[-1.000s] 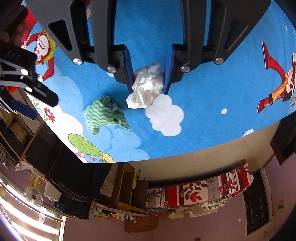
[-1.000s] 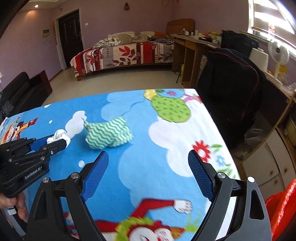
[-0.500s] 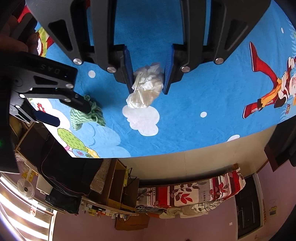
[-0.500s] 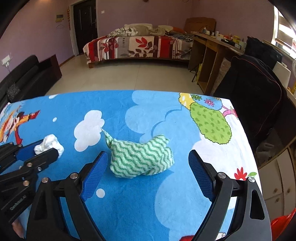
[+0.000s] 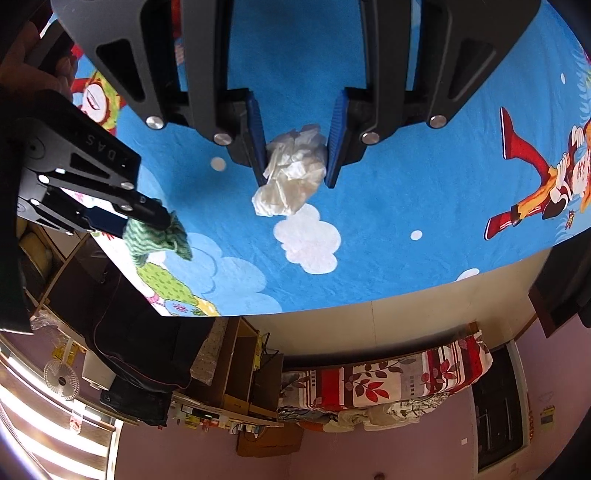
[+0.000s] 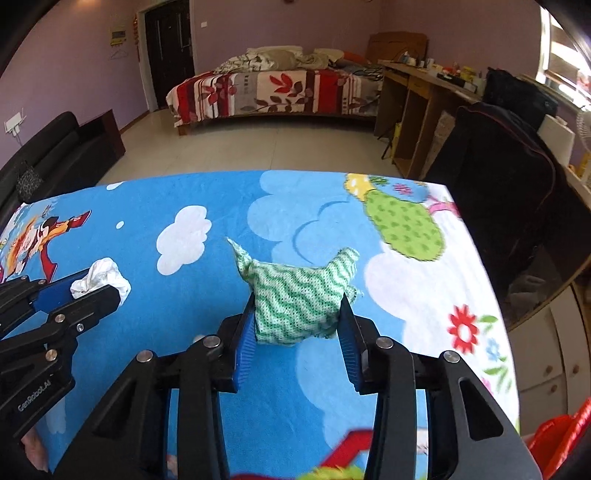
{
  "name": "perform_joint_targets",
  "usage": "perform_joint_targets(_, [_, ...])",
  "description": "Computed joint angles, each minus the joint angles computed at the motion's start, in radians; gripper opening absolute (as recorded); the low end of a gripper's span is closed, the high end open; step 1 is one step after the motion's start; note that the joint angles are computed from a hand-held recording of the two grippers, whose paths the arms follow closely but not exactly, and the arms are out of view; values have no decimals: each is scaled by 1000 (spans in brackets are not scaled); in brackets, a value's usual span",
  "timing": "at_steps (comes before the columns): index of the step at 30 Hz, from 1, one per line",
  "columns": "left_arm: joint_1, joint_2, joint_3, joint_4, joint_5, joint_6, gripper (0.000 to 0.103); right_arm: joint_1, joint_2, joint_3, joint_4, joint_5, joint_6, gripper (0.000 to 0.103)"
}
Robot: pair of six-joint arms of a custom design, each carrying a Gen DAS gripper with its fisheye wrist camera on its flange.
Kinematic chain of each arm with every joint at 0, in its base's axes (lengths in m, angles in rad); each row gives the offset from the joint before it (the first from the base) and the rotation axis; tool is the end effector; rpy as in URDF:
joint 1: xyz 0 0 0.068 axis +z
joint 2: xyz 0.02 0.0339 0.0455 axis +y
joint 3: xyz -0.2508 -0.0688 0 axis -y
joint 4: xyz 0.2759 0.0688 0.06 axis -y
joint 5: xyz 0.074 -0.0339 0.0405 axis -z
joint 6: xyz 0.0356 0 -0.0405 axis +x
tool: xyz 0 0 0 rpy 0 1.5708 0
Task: Collect trash
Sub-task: 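Carry the tissue and green cloth over the red bin with both tools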
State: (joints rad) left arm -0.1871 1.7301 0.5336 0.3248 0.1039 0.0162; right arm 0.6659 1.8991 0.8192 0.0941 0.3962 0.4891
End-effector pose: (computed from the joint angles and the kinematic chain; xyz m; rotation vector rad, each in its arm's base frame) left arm 0.2812 -0.0570 0.0425 0.2943 2.4288 -0.2028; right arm 0.2781 0.2010 0.0468 -0.0686 2.4473 -0.0092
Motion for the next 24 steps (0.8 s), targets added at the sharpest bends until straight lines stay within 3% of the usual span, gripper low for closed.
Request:
perform_joint_targets(7, [-126, -160, -120, -17, -57, -82, 30, 56, -228, -214, -19, 96, 94, 39])
perform_joint_targets(12, [-236, -302, -204, -57, -119, -147, 30, 114, -417, -345, -103, 160, 173, 39])
perform_joint_targets(24, [-487, -645, -318, -263, -276, -283, 30, 284, -939, -532, -526, 295, 384, 39])
